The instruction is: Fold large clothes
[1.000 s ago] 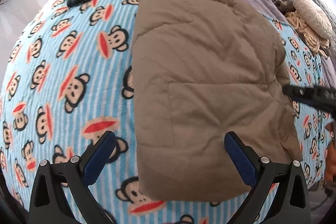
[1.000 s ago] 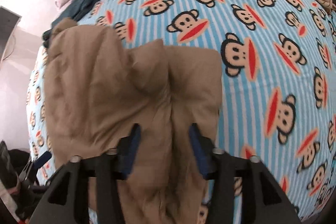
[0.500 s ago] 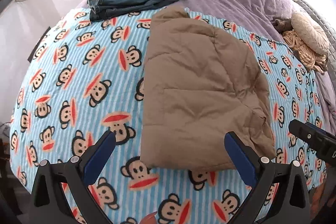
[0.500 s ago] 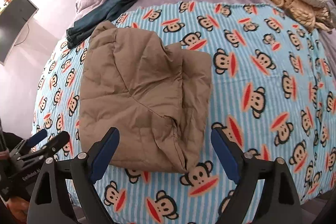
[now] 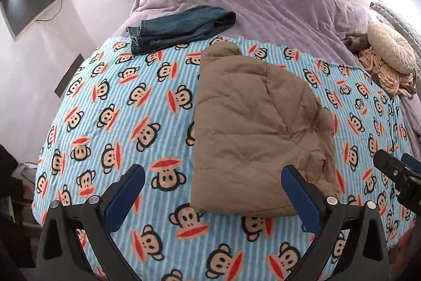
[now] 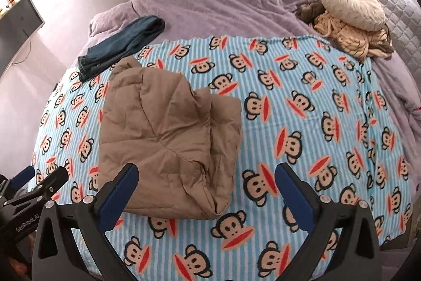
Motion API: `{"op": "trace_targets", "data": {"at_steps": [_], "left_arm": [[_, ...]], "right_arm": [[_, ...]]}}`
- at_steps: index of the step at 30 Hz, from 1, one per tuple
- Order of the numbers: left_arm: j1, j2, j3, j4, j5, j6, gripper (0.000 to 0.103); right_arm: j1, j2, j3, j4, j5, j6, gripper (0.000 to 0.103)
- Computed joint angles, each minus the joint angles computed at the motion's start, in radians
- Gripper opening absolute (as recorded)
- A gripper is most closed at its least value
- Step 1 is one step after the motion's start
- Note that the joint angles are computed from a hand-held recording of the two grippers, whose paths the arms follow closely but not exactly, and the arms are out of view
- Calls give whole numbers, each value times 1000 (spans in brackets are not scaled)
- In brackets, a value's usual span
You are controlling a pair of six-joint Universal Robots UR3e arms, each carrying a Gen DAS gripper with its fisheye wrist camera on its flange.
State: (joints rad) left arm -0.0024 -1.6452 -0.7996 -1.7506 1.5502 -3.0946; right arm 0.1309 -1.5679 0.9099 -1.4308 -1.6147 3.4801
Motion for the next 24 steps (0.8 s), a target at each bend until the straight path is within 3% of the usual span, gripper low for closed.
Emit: {"op": "trace_targets", "data": {"at_steps": [24], "left_arm": [[9,0,54,-45,21,21,103]], "right_arm": [[28,20,-83,56,-40,12,103]]}}
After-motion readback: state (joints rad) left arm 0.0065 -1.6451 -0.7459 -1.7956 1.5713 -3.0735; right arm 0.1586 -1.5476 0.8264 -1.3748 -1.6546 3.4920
